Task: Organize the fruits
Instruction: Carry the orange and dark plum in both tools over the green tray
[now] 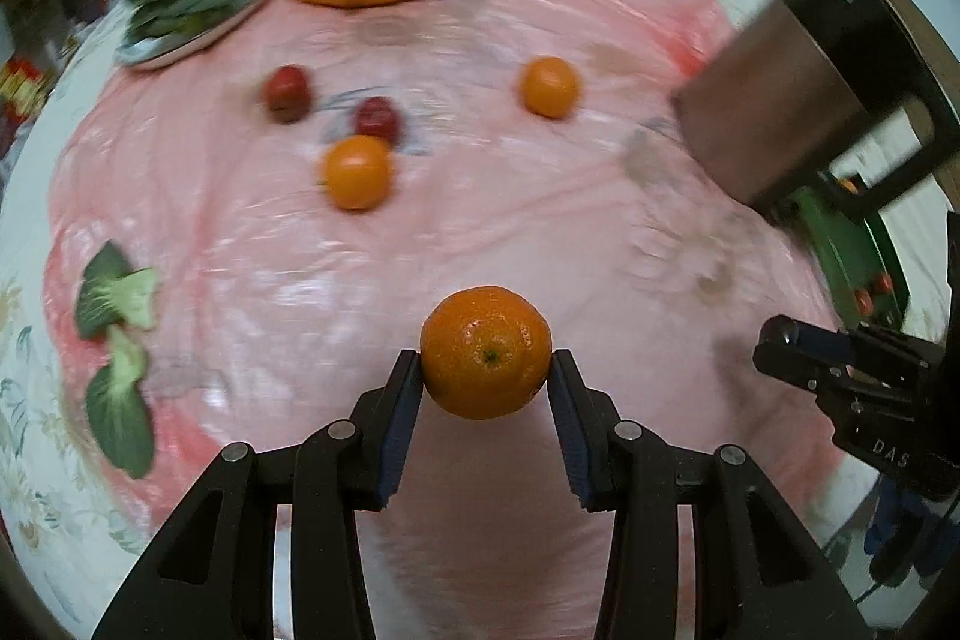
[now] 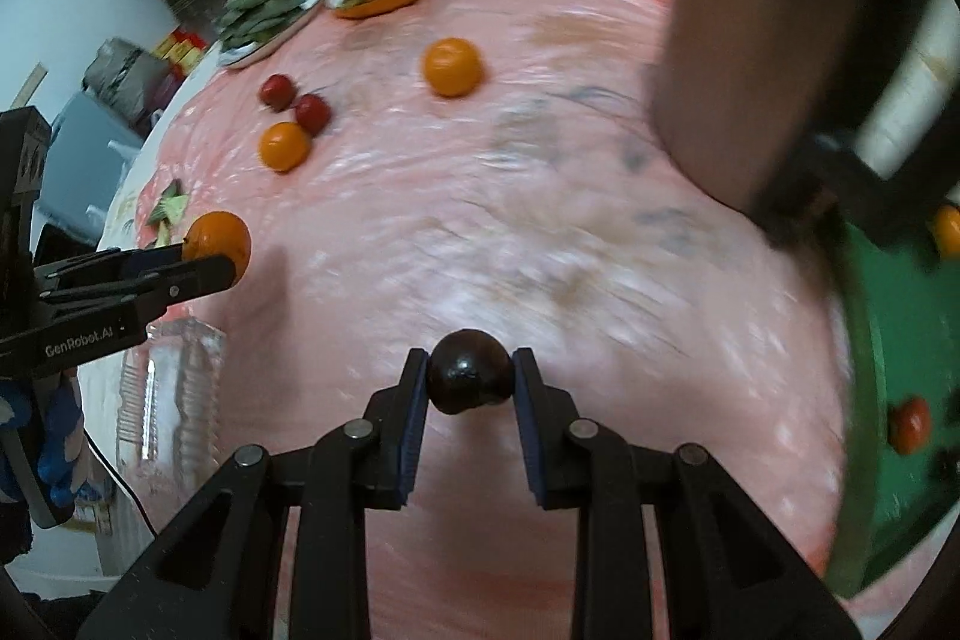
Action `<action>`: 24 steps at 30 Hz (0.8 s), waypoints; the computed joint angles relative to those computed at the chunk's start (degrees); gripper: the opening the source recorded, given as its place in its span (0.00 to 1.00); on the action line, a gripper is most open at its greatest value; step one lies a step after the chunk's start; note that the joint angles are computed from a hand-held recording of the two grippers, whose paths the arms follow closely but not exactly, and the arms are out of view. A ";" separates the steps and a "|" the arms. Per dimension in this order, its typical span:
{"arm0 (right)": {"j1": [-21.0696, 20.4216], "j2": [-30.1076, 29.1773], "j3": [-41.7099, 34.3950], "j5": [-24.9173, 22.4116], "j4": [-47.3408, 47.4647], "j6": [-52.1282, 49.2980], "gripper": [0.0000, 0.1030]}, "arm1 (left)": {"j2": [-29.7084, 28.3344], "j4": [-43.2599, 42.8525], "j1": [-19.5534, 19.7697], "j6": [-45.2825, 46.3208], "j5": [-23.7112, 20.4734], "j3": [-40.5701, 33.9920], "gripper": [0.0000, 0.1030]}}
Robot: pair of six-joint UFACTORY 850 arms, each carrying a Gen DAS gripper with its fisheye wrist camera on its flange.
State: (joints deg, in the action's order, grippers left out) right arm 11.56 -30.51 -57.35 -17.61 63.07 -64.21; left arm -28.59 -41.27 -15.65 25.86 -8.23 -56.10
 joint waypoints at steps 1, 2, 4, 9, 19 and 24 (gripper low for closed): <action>-0.62 0.50 0.56 0.16 -0.19 0.16 0.13 | -0.20 0.42 -0.92 -0.33 -0.30 -0.51 0.36; -1.42 1.23 1.35 0.37 -0.21 0.17 0.13 | -0.35 0.74 -1.60 -0.60 -0.62 -0.96 0.36; -2.81 2.43 2.59 0.67 -0.33 0.15 0.13 | -0.85 1.42 -3.37 -1.19 -1.38 -2.17 0.36; -7.16 5.56 5.59 1.70 0.16 -0.24 0.13 | -2.36 1.93 -7.63 -0.45 -3.48 -5.67 0.36; -17.64 9.01 8.78 3.87 -3.21 1.41 0.12 | -7.28 -0.27 -15.56 2.40 -6.89 -14.09 0.36; -21.94 8.78 8.65 4.44 -4.66 2.05 0.13 | -9.76 0.26 -18.49 2.30 -8.95 -18.43 0.36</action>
